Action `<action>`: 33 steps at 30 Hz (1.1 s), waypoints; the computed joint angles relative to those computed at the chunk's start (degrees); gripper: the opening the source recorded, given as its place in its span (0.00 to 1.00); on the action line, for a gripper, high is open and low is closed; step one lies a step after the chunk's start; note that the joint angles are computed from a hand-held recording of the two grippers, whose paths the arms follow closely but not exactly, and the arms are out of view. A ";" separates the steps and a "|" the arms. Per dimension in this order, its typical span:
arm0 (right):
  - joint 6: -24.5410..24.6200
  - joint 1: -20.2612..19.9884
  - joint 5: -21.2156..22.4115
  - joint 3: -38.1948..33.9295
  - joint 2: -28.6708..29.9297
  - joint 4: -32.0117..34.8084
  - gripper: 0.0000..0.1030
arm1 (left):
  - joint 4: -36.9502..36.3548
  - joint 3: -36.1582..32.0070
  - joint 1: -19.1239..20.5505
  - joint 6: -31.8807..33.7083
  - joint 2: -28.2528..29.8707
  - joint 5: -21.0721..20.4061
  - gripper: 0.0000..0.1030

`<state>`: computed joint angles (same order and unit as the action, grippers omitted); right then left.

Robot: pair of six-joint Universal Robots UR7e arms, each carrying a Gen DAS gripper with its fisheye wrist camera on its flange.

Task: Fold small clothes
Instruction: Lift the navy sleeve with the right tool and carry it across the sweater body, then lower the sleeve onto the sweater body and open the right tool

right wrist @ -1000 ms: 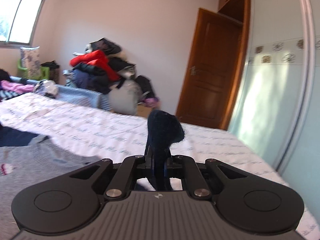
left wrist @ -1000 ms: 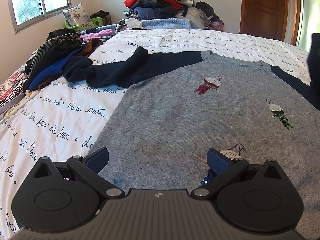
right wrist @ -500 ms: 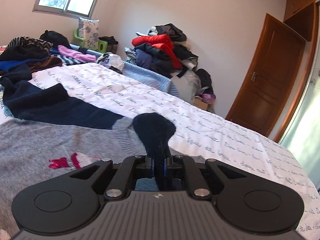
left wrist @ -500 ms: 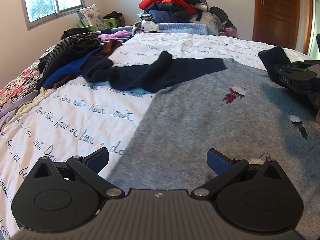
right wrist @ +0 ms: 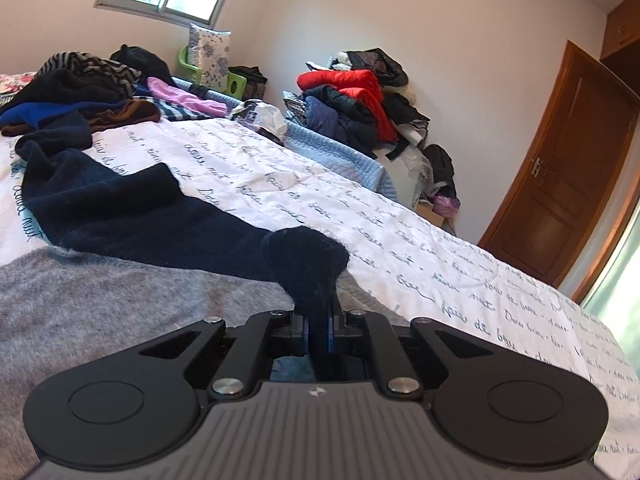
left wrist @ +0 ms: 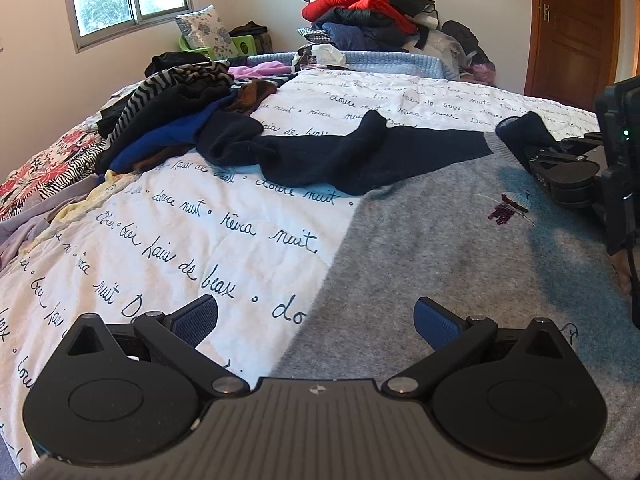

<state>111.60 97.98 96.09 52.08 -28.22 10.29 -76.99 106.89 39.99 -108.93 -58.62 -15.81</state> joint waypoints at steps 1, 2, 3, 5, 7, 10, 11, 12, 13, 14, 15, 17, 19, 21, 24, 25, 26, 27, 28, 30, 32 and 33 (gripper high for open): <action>-0.50 0.16 -0.03 0.01 0.24 -0.11 0.08 | 0.89 -0.11 0.11 -0.77 -0.09 -0.07 1.00; -0.82 0.36 0.05 -0.22 0.63 -0.01 0.08 | 1.74 -0.27 0.16 -1.44 -0.11 -0.16 1.00; -0.89 0.47 0.08 -0.52 1.01 0.31 0.08 | 2.21 -0.31 0.22 -1.76 -0.18 -0.16 1.00; -0.82 0.69 0.38 -1.19 1.77 0.72 0.08 | 3.34 -0.36 0.22 -2.68 -0.35 -0.24 1.00; -0.58 0.84 0.83 -2.20 2.63 1.38 0.08 | 4.79 -0.60 0.22 -3.79 -0.42 -0.30 1.00; -0.19 0.96 1.54 -3.76 3.76 2.27 0.08 | 6.61 -0.86 0.32 -5.37 -0.56 -0.35 1.00; 0.04 1.11 1.85 -4.55 4.29 2.63 0.08 | 6.57 -0.85 0.46 -5.40 -0.66 -0.34 1.00; 0.25 1.18 1.99 -4.98 4.59 2.76 0.08 | 6.32 -0.78 0.57 -5.30 -0.76 -0.32 1.00; 0.49 1.28 2.03 -5.34 4.82 2.86 0.08 | 6.14 -0.72 0.61 -5.28 -0.84 -0.33 1.00; 0.74 1.40 2.03 -5.76 5.08 3.06 0.08 | 5.83 -0.63 0.64 -5.12 -0.90 -0.33 1.00; 1.07 1.54 2.02 -6.30 5.43 3.47 0.08 | 5.16 -0.49 0.65 -4.58 -0.94 -0.34 1.00; 1.39 1.79 1.82 -7.04 5.97 4.21 0.08 | 4.57 -0.33 0.58 -3.97 -0.94 -0.33 1.00; 1.08 2.03 1.62 -7.27 6.34 4.56 0.08 | 4.75 -0.36 0.54 -3.87 -0.80 -0.23 1.00; 0.58 2.29 1.65 -7.31 6.66 4.56 0.08 | 5.00 -0.37 0.57 -3.83 -0.78 -0.34 1.00; 1.08 2.56 2.57 -8.86 7.75 5.75 0.09 | 5.68 -0.40 0.68 -4.50 -0.99 -0.55 1.00; 1.55 2.59 2.99 -10.14 8.42 6.91 0.09 | 5.83 -0.38 0.76 -4.74 -1.20 -0.59 1.00; 2.20 2.62 3.42 -11.43 9.05 8.08 0.09 | 5.43 -0.22 0.83 -4.57 -1.50 -0.66 1.00; 3.25 2.64 3.77 -13.15 9.87 9.85 0.09 | 4.70 0.04 0.88 -4.14 -1.81 -0.72 1.00; 4.23 2.67 4.20 -15.07 10.74 11.79 0.10 | 4.02 0.31 0.97 -3.69 -2.20 -0.68 1.00; 6.05 2.72 4.77 -18.65 12.32 15.62 0.12 | 4.62 0.20 1.18 -4.18 -2.60 -0.61 1.00; 7.18 2.66 4.39 -19.23 12.41 16.79 0.14 | 8.22 -0.78 1.39 -7.20 -2.52 -0.49 1.00; 8.00 2.64 4.22 -19.78 12.52 17.77 0.18 | 10.41 -1.40 1.61 -8.87 -2.46 -0.33 1.00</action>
